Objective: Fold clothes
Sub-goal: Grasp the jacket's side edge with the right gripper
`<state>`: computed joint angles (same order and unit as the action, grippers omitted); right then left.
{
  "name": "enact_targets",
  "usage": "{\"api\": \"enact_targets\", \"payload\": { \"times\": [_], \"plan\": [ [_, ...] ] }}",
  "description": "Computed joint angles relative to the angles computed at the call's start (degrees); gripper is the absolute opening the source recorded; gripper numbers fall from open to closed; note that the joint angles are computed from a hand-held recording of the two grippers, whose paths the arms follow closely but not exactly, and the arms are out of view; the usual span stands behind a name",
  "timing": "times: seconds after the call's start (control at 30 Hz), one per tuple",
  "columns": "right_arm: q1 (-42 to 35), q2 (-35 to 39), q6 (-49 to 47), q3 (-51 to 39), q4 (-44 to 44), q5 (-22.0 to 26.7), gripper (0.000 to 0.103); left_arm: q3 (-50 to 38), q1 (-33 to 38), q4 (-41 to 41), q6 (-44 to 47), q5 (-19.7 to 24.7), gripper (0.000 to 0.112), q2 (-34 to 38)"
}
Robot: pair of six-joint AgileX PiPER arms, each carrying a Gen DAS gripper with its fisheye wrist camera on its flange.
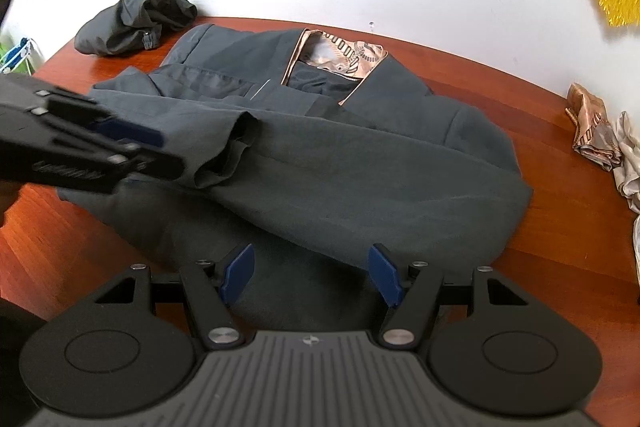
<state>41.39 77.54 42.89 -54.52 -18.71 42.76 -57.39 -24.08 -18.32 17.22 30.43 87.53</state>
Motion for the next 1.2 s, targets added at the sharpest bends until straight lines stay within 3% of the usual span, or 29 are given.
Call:
{"api": "enact_targets", "payload": {
  "times": [0.37, 0.73, 0.93, 1.03, 1.2],
  "plan": [
    [-3.7, 4.4, -8.4, -5.0, 8.7, -4.9, 0.070, 5.6, 5.7, 1.2, 1.1, 1.6, 0.045, -5.6],
    [-7.4, 20.3, -24.7, -19.4, 21.8, -7.7, 0.068, 8.3, 13.1, 0.4, 5.7, 4.0, 0.050, -8.4],
    [-10.5, 29.9, -36.5, -27.5, 33.4, -5.8, 0.059, 9.5, 17.2, 1.3, 5.9, 4.9, 0.052, -9.6],
    [-11.8, 32.0, -40.7, -28.2, 38.6, -6.3, 0.041, 10.4, 19.6, 1.8, 5.8, 5.3, 0.052, -10.3],
    [-11.4, 33.7, -41.1, -28.9, 38.5, -8.0, 0.040, 11.5, 21.4, 2.1, 6.0, 5.9, 0.052, -11.1]
  ]
}}
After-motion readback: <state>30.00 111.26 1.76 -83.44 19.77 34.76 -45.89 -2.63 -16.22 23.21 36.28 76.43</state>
